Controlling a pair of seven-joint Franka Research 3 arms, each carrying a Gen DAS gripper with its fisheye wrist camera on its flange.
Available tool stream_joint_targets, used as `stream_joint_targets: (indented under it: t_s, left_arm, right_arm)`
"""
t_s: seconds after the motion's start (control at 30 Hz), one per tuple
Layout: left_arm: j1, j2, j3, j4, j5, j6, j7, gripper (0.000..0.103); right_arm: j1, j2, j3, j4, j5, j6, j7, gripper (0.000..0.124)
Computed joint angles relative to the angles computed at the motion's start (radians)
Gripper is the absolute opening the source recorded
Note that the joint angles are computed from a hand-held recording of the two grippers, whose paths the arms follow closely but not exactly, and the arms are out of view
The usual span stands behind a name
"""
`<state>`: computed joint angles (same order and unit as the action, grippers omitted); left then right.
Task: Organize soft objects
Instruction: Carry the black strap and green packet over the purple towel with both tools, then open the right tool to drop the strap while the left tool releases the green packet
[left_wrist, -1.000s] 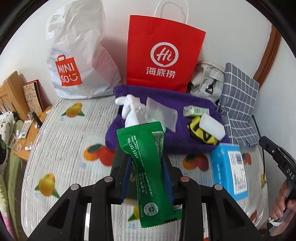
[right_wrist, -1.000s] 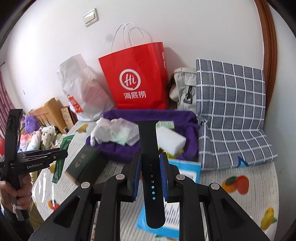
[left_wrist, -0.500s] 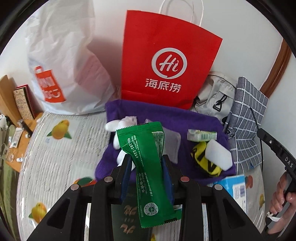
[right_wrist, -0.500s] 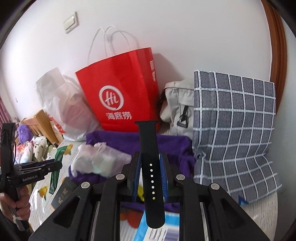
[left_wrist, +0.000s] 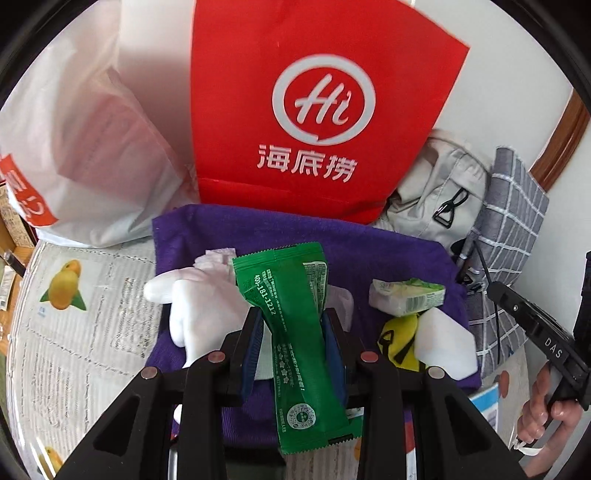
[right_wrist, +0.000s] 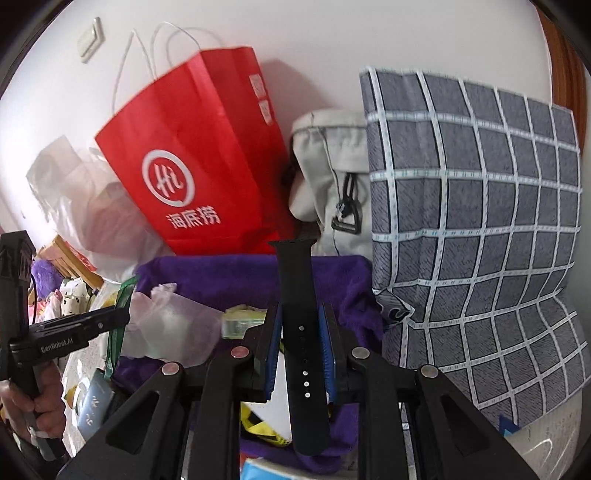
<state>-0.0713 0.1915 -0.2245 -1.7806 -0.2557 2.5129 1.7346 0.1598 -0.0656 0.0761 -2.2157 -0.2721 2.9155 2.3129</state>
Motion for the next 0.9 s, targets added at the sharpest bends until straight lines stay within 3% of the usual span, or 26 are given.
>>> stream_joint_targets:
  t_s: [0.23,0.33,0.57,0.8,0.9]
  left_arm:
    - [-0.006,0.037,0.001,0.027,0.049,-0.008,-0.010,0.031]
    - [0.000,0.050,0.000,0.043,0.053,-0.024,-0.015,0.032]
    - [0.014,0.088,-0.009,0.081,0.040,-0.058,-0.012,0.033]
    - [0.019,0.102,-0.025,0.089,0.008,-0.060,0.015,0.035]
    - [0.015,0.109,-0.026,0.105,0.007,-0.086,0.006,0.046]
  right_arm:
    - [0.025,0.058,-0.028,0.006,0.176,0.024,-0.130,0.020]
    - [0.034,0.083,-0.037,0.022,0.180,0.003,-0.131,0.020]
    - [0.050,0.122,-0.038,0.047,0.402,-0.019,-0.308,0.021]
    - [0.066,0.118,-0.052,0.048,0.388,-0.025,-0.321,0.025]
    - [0.067,0.098,-0.052,0.035,0.375,-0.014,-0.310,0.035]
